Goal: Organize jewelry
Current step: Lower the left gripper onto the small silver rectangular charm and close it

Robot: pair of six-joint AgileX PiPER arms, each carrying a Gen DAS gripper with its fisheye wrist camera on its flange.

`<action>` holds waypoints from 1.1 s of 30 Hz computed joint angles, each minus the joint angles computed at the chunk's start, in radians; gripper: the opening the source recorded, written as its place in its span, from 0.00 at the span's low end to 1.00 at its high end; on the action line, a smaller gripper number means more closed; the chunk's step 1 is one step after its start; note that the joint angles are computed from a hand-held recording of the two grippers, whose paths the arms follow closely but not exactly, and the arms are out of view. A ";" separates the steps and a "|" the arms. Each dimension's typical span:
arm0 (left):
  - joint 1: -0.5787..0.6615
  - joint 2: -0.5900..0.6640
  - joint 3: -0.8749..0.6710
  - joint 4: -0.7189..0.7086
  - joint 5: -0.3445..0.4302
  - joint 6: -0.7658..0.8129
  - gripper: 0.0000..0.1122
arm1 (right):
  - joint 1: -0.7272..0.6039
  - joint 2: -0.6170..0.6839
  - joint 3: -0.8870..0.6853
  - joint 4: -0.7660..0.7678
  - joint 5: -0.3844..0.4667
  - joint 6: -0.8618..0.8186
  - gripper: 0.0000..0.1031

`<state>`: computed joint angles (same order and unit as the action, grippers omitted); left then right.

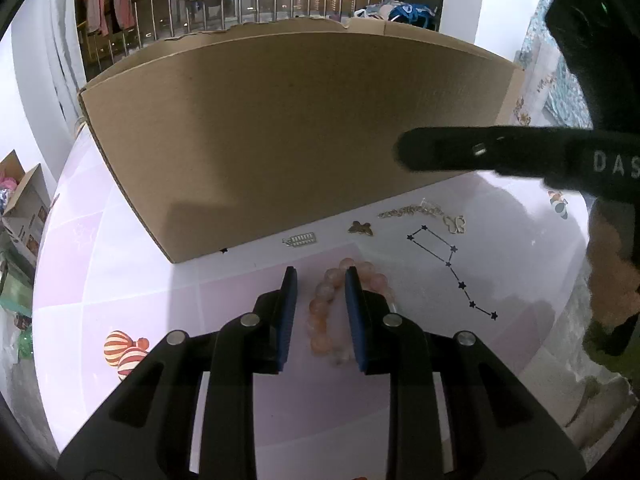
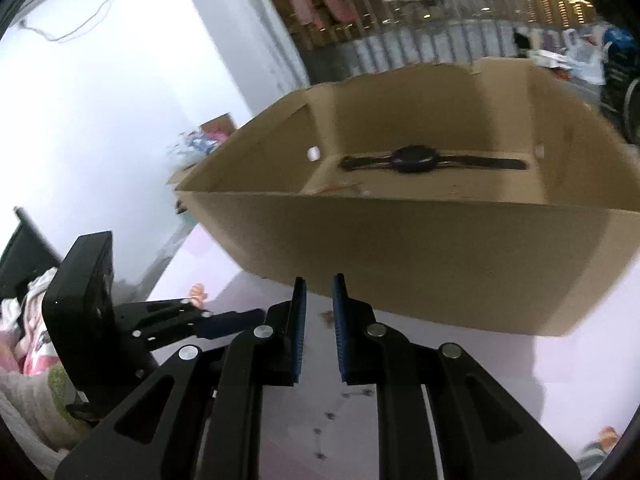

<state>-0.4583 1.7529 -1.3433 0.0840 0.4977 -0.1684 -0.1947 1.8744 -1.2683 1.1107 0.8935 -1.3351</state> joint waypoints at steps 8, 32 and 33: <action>-0.005 -0.005 0.008 0.007 -0.005 -0.009 0.21 | 0.061 0.003 0.016 0.096 -0.090 -0.026 0.11; 0.031 0.128 -0.235 -0.048 0.154 -0.015 0.21 | -0.077 -0.068 0.193 0.003 -0.130 -0.027 0.19; 0.023 0.127 -0.235 -0.021 0.153 -0.039 0.21 | -0.078 -0.069 0.194 0.005 -0.132 -0.027 0.19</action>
